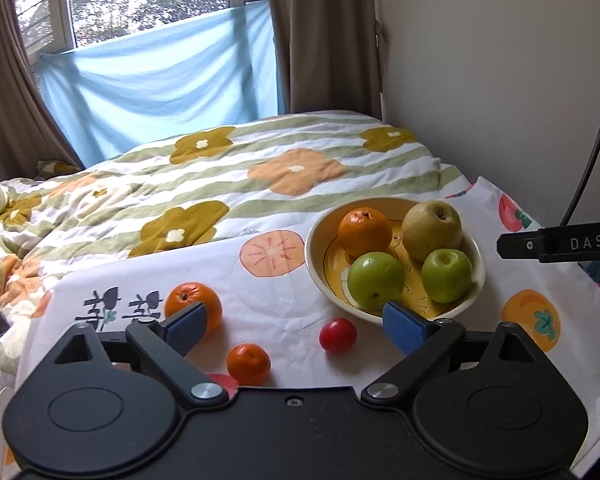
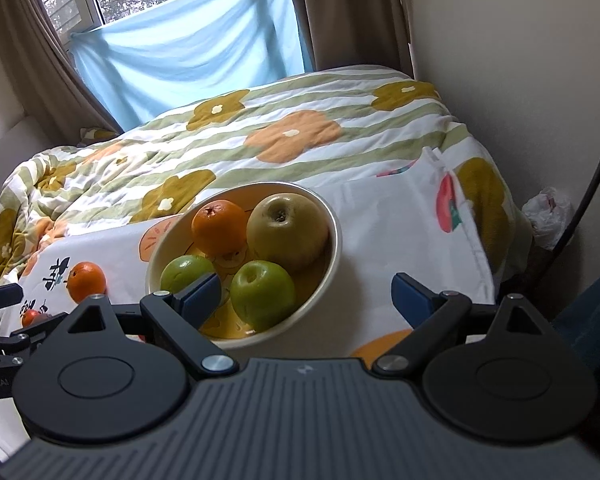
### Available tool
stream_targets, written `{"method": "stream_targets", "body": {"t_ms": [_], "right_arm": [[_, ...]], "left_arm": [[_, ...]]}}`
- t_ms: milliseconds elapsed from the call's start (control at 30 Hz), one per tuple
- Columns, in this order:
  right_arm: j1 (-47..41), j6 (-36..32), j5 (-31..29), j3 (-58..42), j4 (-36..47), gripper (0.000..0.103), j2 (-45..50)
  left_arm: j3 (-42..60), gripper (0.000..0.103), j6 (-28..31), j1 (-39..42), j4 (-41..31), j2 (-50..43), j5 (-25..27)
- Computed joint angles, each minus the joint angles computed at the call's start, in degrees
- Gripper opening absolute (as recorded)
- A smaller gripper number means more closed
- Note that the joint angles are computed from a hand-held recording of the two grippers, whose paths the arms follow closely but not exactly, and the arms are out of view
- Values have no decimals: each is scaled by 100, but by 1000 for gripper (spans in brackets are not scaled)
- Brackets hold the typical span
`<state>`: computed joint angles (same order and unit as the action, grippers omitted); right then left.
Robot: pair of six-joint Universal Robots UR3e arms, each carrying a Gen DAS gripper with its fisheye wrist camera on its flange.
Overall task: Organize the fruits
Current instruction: 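Move both tools back toward the kiwi and tangerines on the cloth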
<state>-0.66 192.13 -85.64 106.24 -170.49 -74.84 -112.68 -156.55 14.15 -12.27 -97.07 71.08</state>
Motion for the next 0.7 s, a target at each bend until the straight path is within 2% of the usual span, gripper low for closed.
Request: {"method": "stream_targets", "body": {"t_ms": [367,700], "right_arm": [[52,-279,115,460,608,103,-1055],[763,-397,79,142,644,103,-787]], "left_arm": [[-1137,98,-163,626,-377,1742,13],[-1671,98,203,1746,-721,2596,-147]]}}
